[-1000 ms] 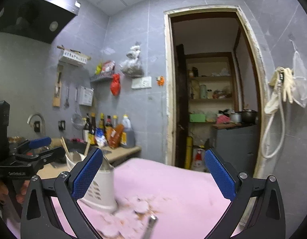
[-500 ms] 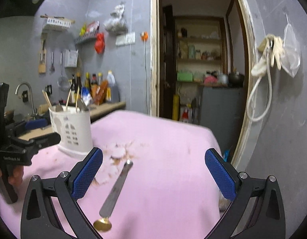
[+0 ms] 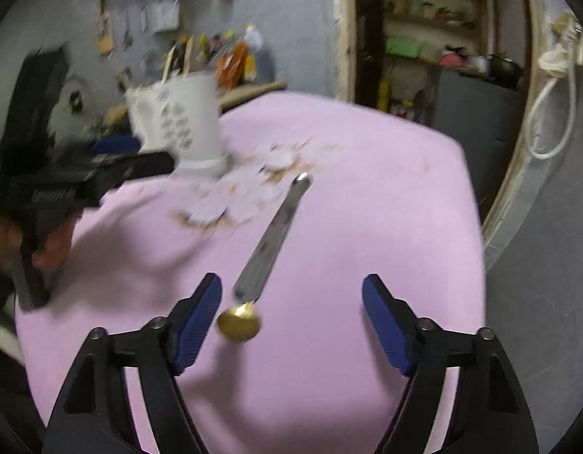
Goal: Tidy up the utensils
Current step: 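Withdraw both grippers from the caddy toward the knife and gold spoon, then grasp the silver knife handle with the left gripper while the right gripper grasps the gold spoon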
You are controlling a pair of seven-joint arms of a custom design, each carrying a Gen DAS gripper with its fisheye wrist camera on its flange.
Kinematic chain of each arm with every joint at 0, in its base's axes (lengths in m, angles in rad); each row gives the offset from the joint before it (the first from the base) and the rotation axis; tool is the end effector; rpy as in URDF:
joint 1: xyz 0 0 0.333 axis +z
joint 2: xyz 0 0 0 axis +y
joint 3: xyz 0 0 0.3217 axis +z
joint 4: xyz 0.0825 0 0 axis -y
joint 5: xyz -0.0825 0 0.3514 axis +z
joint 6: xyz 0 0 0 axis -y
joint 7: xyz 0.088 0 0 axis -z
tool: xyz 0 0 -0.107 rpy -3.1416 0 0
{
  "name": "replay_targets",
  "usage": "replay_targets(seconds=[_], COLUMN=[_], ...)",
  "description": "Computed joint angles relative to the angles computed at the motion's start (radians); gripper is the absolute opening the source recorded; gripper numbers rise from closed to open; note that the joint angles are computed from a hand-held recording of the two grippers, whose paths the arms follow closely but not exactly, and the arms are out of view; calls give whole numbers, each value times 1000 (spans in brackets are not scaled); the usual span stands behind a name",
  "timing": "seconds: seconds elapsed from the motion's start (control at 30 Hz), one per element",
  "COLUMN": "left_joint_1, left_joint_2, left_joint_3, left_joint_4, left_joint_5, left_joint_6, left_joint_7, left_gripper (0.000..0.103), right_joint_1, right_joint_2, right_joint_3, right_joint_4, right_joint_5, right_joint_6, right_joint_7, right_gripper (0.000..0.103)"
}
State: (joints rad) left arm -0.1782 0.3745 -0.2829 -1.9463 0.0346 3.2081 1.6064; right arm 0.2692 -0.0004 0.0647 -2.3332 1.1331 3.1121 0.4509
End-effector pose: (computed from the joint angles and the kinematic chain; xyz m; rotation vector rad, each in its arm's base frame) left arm 0.5859 -0.2699 0.4323 -1.3165 2.1314 -1.0742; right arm 0.4953 0.0905 0.4222 -1.9684 1.4033 -0.5577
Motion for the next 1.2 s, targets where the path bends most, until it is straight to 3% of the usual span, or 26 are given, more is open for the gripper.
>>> replay_targets(seconds=[0.17, 0.3, 0.33, 0.43, 0.6, 0.7, 0.87, 1.07, 1.17, 1.2], left_joint_1=[53, 79, 82, 90, 74, 53, -8, -140, -192, -199], left_joint_2=[18, 30, 34, 54, 87, 111, 154, 240, 251, 256], left_joint_3=[-67, -104, -110, -128, -127, -116, -73, 33, 78, 82], left_joint_4=[39, 65, 71, 114, 192, 244, 338, 514, 536, 541], left_joint_5=[-24, -69, -83, -130, -206, -241, -246, -123, -34, -15], left_joint_6=[-88, -149, -160, -231, -355, -428, -511, -656, -653, -654], left_joint_7=[47, 104, 118, 166, 233, 262, 268, 126, 54, 39], left_gripper=[97, 91, 88, 76, 54, 50, 50, 50, 48, 42], right_joint_1=[0, -6, -10, -24, -24, -35, -48, 97, 45, 44], right_joint_2=[6, 24, 24, 18, -3, -20, -48, -53, -50, -51], right_joint_3=[-2, -2, -4, 10, 4, -12, -42, -167, -119, -120], right_joint_4=[-35, -55, -57, -59, -84, -131, -182, -191, -204, -210], right_joint_5=[-255, -485, -530, -495, -450, -626, -746, -599, -670, -685], right_joint_6=[-49, -20, -18, -32, -13, 40, 88, 131, 157, 163], right_joint_7=[189, 378, 416, 385, 356, 511, 650, 558, 628, 642], right_gripper=[61, 54, 46, 29, 26, 26, 26, 26, 26, 26])
